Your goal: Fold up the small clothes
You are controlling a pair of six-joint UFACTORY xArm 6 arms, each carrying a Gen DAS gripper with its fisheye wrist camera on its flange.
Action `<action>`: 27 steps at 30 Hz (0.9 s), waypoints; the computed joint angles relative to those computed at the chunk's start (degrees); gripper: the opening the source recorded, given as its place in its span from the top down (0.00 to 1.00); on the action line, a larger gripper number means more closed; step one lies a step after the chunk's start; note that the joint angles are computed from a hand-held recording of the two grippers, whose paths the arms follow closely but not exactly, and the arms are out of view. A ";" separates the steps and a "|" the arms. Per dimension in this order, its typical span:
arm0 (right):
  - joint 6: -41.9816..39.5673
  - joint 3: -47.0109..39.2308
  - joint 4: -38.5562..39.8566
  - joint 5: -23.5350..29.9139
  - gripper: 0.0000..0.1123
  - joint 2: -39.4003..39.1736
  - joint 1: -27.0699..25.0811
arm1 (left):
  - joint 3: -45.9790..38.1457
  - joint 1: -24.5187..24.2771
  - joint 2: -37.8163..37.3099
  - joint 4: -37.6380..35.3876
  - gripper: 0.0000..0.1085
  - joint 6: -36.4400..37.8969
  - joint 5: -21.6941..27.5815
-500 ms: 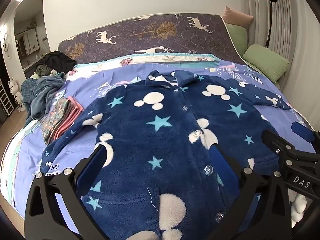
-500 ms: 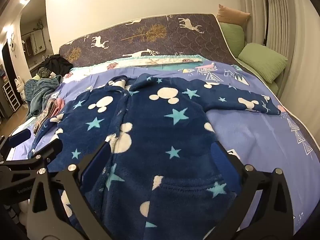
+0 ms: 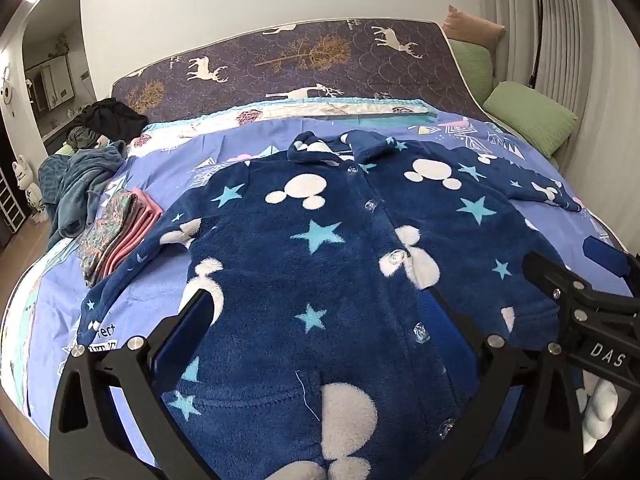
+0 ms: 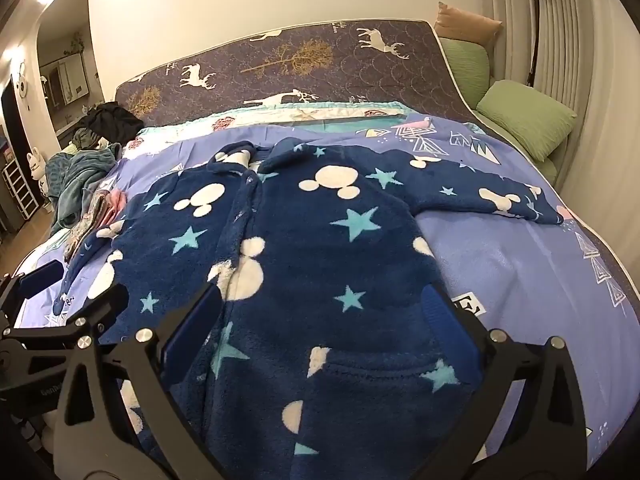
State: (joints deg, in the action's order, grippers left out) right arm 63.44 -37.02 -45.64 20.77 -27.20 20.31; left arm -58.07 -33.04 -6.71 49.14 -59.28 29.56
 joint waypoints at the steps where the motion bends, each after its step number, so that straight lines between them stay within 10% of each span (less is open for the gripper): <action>1: 0.20 0.06 -0.10 0.08 0.10 0.01 -0.11 | 0.07 0.04 -0.02 0.16 0.06 -0.09 -0.08; 27: 1.34 -0.18 -0.48 2.44 0.10 -0.49 0.33 | 1.96 1.34 -1.32 0.84 0.06 0.50 -1.71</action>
